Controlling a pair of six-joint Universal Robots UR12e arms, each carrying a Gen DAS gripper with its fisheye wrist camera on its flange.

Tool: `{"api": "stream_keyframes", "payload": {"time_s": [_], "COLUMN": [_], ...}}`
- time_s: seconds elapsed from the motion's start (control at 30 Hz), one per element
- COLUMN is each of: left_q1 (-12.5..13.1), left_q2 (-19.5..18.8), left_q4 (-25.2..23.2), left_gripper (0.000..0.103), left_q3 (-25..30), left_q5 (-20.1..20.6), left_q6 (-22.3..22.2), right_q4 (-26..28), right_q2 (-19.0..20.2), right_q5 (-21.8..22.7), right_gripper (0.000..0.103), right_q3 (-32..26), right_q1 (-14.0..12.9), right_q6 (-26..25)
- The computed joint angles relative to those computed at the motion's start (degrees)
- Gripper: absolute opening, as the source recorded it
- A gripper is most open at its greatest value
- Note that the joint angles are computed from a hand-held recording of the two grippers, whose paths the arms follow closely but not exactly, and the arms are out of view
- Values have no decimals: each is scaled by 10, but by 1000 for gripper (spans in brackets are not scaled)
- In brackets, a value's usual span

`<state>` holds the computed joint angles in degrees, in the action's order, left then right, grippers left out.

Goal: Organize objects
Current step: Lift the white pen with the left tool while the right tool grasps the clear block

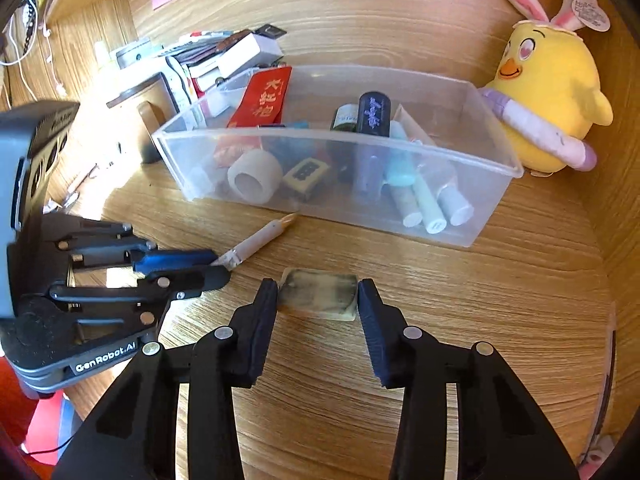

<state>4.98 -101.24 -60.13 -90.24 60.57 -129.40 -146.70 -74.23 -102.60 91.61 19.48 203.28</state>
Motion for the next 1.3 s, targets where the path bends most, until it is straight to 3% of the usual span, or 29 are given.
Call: {"api": "stream_keyframes", "payload": {"time_s": [0.43,0.73,1.1,1.3], "left_q1": [32,42,32,23], "left_q2": [25,28,7,-11], "left_q4": [-4,37,84,80], "left_gripper": [10,10,10,10], "left_q3": [-10,-3,23,50], "left_q5": [-74,-122,-115,-108], "left_q6": [-32,-79,-134,-150], "right_q4": [-38,-72,-113,-115], "right_q2": [-5,-9,-5,3], "right_q5": [-9,-25,-38,-40], "right_gripper": [38,38,38,38], "right_q3": [7,0,-18,-34], "right_q1": [3,5,-3,-11], "right_q6": [1,1,-6,-8]}}
